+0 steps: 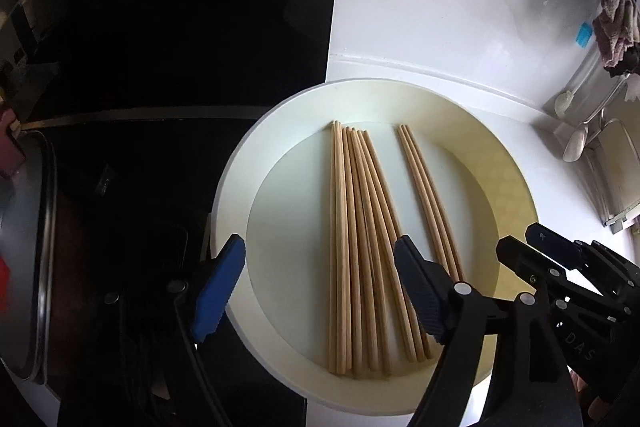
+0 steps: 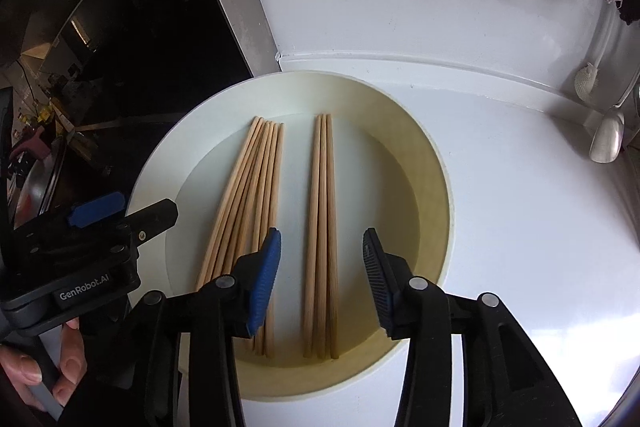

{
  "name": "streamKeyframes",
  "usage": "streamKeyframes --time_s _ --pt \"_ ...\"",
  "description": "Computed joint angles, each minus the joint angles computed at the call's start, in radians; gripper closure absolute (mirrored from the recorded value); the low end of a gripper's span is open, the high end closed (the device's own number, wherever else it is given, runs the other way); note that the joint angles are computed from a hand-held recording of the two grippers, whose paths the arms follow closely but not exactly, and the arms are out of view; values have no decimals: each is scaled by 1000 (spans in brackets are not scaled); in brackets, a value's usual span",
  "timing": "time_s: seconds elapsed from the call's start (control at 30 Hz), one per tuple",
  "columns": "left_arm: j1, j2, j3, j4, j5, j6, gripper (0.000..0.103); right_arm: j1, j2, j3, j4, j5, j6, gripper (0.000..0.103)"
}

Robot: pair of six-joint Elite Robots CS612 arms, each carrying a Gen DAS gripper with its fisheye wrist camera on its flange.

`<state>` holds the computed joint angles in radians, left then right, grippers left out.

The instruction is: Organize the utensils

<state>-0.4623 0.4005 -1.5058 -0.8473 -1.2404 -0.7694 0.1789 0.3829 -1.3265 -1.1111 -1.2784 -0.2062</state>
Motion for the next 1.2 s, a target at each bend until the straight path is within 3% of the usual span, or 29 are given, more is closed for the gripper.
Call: streamKeyframes --time_s 0.1,0.23,0.33,1.2 --pt "-8 -11 -3 14 11 -4 19 -1 1 -22 11 -7 15 55" --pt "-19 -17 -20 23 27 -17 15 -4 1 -49 25 -10 30 52" --pt "-29 -23 -27 44 47 -27 15 -1 1 -69 35 -42 30 49" --pt "-60 -47 -61 118 126 -60 8 -9 7 -136 67 -34 54 44"
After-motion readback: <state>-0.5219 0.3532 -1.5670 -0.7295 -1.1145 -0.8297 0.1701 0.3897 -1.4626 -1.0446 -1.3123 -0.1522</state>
